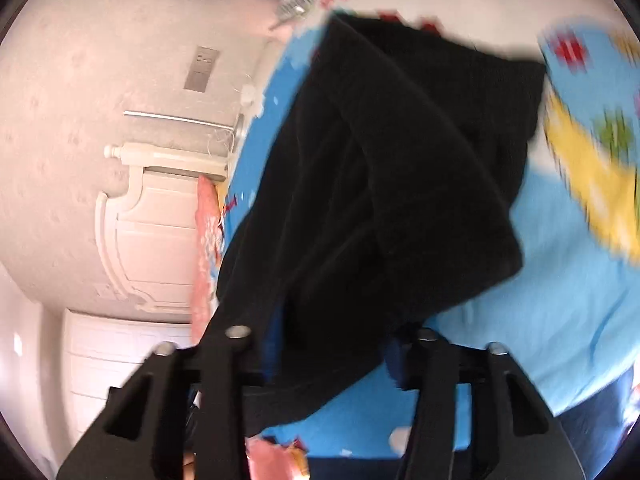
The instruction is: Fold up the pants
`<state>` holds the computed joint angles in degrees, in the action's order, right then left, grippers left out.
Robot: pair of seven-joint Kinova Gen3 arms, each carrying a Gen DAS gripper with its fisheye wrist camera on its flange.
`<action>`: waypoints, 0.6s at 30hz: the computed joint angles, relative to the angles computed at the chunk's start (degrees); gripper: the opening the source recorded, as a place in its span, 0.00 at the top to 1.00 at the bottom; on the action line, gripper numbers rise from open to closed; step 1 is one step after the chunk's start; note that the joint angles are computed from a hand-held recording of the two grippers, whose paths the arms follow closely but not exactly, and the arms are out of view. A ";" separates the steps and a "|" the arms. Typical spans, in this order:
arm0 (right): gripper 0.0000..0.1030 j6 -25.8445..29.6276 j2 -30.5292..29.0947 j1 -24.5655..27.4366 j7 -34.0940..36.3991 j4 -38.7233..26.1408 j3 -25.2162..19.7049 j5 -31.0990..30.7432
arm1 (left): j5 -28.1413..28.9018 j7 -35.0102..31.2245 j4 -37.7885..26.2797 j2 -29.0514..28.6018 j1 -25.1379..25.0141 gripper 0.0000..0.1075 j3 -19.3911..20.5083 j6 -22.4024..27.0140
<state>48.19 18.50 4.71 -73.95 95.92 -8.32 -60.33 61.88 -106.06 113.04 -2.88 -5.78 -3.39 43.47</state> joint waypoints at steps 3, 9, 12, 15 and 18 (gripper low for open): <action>0.76 0.11 -2.39 -7.96 2.24 -7.80 6.94 6.99 | -1.76 1.49 0.10 0.09 0.54 0.90 0.83 -1.13; 0.85 2.16 -1.52 -9.54 -4.20 -13.29 7.02 18.81 | -1.81 1.94 4.17 -0.53 3.61 0.90 2.08 -6.00; 0.86 4.04 1.80 -5.57 -8.39 -11.23 3.59 21.45 | -1.37 2.15 6.04 3.05 4.18 0.91 2.80 -5.60; 0.86 0.87 -0.41 -2.45 -5.61 -6.87 0.32 21.18 | 2.66 -2.99 7.91 3.21 3.70 0.99 3.33 -4.81; 0.86 0.02 1.34 -0.83 -5.93 -7.34 -2.29 22.22 | 2.45 -5.07 7.03 4.33 4.09 0.98 4.04 -4.19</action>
